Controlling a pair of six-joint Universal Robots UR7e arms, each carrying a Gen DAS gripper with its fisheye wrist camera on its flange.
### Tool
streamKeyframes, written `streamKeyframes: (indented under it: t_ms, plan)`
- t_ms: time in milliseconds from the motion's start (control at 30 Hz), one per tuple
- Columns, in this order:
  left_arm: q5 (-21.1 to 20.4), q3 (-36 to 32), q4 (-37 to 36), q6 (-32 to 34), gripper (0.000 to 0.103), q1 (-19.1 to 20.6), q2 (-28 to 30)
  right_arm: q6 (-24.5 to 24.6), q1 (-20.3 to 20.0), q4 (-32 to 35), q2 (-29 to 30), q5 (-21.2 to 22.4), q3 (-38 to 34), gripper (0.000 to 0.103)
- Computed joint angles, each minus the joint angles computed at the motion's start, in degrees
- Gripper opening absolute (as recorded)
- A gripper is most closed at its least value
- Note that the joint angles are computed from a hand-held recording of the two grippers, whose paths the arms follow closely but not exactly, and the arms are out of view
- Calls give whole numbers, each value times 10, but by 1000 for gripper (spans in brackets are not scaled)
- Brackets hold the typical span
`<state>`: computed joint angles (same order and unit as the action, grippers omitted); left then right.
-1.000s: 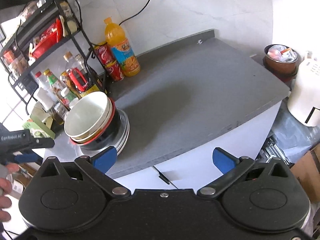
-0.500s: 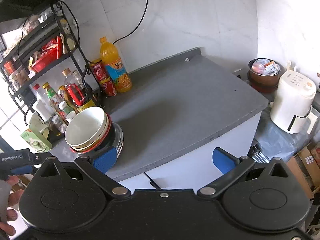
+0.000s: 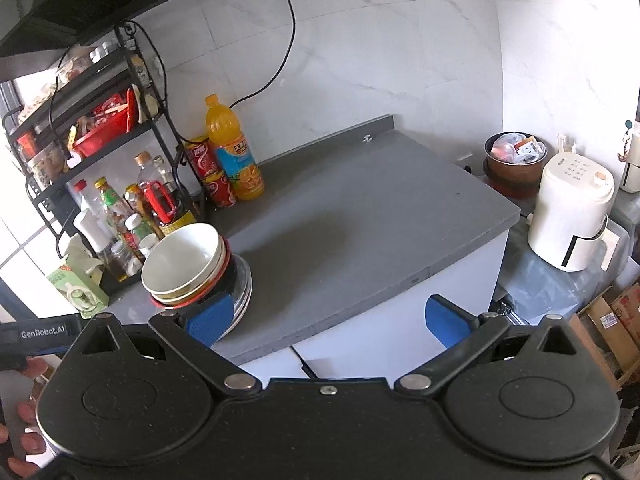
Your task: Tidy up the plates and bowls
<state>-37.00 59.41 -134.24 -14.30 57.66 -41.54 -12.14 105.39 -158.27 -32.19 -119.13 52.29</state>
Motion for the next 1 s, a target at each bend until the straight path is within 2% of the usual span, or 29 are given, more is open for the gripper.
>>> streamKeyframes:
  t_ms: [233,400,567,667,733,1000]
  plan:
    - [5,27,3,-10,103,-8,-21,-9,12,-7,-8,-25,14,103]
    - [12,50,2,-13,103,-15,-36,3,21,7,-9,-56,12,103]
    - [36,65,7,-18,103,-25,-44,-3,26,6,-19,-64,29,103]
    - [33,70,22,-35,103,-28,-50,-12,30,-4,-23,-73,38,103]
    - [39,73,30,-38,103,-32,-52,-35,33,-20,-20,-86,39,103]
    - [48,86,42,-48,103,-44,-61,-42,33,8,-37,-74,56,103]
